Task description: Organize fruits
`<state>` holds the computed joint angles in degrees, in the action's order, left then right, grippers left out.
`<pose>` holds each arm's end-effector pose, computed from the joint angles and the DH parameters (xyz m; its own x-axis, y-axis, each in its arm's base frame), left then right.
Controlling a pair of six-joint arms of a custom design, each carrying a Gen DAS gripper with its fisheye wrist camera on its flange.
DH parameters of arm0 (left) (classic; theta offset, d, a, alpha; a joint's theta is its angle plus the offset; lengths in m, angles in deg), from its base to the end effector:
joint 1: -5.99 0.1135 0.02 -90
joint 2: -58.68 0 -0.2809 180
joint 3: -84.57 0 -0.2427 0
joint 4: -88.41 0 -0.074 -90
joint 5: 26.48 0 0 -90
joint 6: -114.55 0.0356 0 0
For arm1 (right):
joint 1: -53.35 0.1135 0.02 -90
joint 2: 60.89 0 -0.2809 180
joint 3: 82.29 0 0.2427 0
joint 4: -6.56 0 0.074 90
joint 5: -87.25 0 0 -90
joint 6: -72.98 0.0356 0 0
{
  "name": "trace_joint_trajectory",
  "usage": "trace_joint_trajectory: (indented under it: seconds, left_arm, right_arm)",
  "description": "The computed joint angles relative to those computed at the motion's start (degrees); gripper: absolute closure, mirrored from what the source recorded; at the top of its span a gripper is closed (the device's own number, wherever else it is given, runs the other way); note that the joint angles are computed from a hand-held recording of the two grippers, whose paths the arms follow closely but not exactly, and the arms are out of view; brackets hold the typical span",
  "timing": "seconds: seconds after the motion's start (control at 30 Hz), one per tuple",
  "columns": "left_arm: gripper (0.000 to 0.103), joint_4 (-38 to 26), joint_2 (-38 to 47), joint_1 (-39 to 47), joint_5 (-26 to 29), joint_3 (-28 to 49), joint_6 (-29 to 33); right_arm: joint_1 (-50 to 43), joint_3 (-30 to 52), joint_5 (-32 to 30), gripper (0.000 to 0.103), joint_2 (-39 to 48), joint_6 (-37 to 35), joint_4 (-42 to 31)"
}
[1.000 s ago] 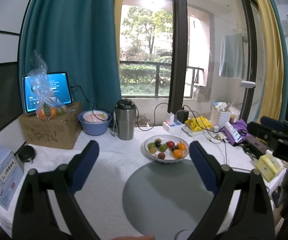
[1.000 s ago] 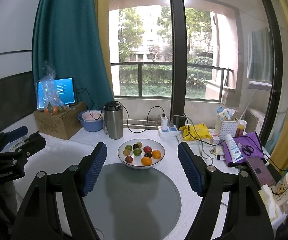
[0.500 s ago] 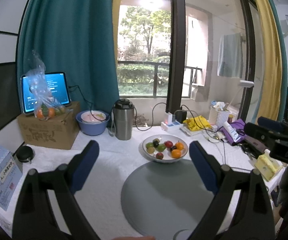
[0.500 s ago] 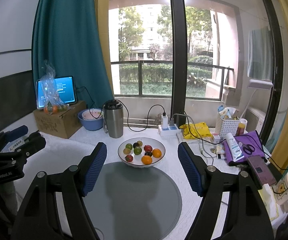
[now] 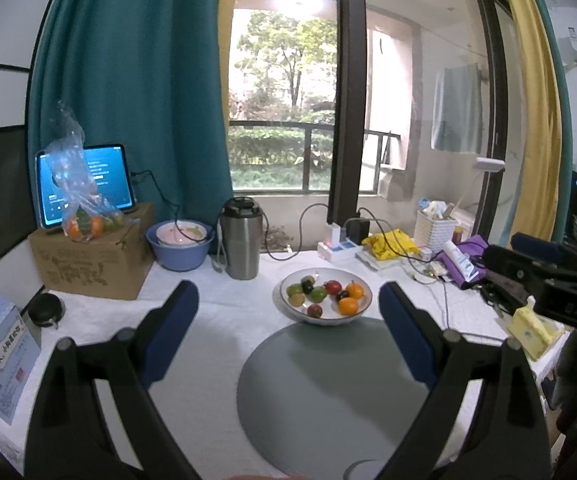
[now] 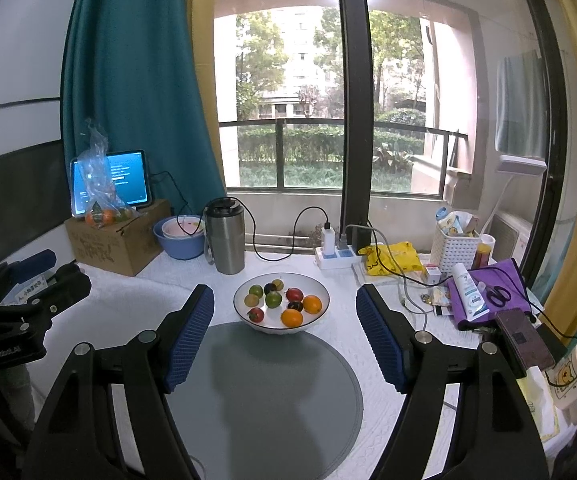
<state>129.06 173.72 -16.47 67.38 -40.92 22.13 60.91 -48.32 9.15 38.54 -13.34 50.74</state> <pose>0.3330 -0.1402 0.1195 -0.3325 0.0919 -0.9386 0.4260 0.9025 -0.0626 0.2669 0.0280 0.1303 -0.3551 0.0162 -0.9347 0.0847 0.9963 -0.0149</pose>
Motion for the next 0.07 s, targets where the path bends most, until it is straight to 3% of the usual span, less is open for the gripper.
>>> trace_joint_trajectory:
  seconds: [0.07]
  left_arm:
    - [0.010, 0.16, 0.19, 0.03, 0.16, -0.08, 0.05]
  right_arm:
    - [-0.03, 0.09, -0.05, 0.026, 0.27, 0.12, 0.00]
